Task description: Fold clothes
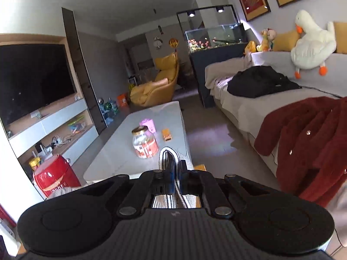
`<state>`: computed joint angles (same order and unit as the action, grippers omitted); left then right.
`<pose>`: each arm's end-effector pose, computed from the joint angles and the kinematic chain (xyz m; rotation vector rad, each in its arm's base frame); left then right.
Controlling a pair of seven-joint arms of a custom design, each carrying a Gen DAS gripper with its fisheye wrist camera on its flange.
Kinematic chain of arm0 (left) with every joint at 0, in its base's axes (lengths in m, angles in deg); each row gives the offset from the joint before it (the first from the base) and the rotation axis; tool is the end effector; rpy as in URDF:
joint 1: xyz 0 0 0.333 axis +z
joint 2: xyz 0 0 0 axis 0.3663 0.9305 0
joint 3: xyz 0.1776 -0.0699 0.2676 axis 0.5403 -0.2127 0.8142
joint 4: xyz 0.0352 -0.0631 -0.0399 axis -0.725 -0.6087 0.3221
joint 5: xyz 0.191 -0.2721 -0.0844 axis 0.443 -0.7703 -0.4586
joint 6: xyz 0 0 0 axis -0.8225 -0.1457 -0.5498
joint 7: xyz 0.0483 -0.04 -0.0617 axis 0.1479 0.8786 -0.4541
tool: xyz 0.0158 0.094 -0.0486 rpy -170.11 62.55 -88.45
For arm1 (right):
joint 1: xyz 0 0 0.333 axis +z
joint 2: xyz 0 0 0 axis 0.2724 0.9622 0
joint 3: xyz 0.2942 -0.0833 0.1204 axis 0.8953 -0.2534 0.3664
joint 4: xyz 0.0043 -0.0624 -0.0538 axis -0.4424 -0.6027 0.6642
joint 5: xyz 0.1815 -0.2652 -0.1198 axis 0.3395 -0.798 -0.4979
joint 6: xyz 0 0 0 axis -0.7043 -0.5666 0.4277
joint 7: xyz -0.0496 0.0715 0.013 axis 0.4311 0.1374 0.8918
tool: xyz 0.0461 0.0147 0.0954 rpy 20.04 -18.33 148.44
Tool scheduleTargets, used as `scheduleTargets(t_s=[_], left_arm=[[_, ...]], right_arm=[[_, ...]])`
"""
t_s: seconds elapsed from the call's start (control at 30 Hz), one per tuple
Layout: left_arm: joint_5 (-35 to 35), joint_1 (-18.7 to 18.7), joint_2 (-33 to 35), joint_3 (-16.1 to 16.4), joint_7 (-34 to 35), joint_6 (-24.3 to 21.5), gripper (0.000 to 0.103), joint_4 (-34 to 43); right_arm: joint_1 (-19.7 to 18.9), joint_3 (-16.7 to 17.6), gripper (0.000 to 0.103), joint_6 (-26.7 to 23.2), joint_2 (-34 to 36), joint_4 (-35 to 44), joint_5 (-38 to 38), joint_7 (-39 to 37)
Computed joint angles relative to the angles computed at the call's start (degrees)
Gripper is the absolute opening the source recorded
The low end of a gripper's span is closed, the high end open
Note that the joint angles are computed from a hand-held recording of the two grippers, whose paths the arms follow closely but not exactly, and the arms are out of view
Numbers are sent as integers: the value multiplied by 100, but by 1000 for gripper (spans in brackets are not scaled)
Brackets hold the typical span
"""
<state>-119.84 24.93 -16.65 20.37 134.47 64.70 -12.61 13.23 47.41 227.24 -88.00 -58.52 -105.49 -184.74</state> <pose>0.6163 -0.1112 0.4524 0.9896 -2.6107 1.4058 0.4329 0.0455 0.5918 -0.9051 1.8795 -1.0555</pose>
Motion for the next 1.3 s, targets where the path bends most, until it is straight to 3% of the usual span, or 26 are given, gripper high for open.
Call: scheduleTargets(t_s=[0.1, 0.13, 0.2, 0.3, 0.4, 0.47, 0.57, 0.77, 0.8, 0.87, 0.97, 1.03, 1.1, 1.17, 1.3], left_arm=[[26, 53, -135, 47, -166, -145, 102, -88], [22, 75, -190, 74, -222, -185, 102, -113], [-94, 123, -338, 131, -261, -125, 103, -194], [-396, 223, -531, 238, -144, 59, 103, -302], [-534, 296, -597, 345, -164, 137, 103, -206], [-567, 328, -619, 397, -144, 281, 103, -178], [-501, 372, -566, 460, -94, 594, 103, -82], [-43, 575, -398, 525, -20, 708, 103, 104], [71, 600, -381, 531, 8, 727, 103, 102], [254, 636, -350, 530, 6, 774, 103, 101], [491, 680, -287, 527, -52, 836, 103, 127], [597, 689, -229, 511, -185, 899, 103, 169], [625, 712, -143, 485, -342, 968, 103, 260], [613, 756, -76, 453, -546, 964, 103, 375], [608, 813, 77, 403, -991, 1009, 103, 644]], right_arm=[[100, -110, 3, 391, 399, 624, -62, -227], [323, -297, 3, 486, 553, 851, -82, -325], [465, -353, 3, 790, 1096, 1498, 233, -817], [719, -374, 3, 1026, 2054, 2506, 1256, -2025], [892, -250, 3, 1122, 2987, 3382, 2921, -3688], [899, -12, 3, 949, 3553, 3969, 3788, -4582], [717, 613, 3, 416, 4438, 5046, 4496, -5480], [972, 867, 5, -481, 5761, 6816, 5642, -6785], [1099, 719, 5, -533, 5861, 6968, 5910, -6991], [1188, 587, 5, -479, 5806, 6856, 5926, -6975], [1489, 93, 10, -191, 5336, 6077, 6118, -6941], [1351, 350, 15, -90, 4855, 5281, 5982, -6899], [1256, 568, 22, 79, 4339, 4386, 6353, -7200], [746, 1384, 24, 290, 3868, 3415, 7432, -7971], [-434, 3384, 24, 361, 3510, 2307, 11450, -10315]])
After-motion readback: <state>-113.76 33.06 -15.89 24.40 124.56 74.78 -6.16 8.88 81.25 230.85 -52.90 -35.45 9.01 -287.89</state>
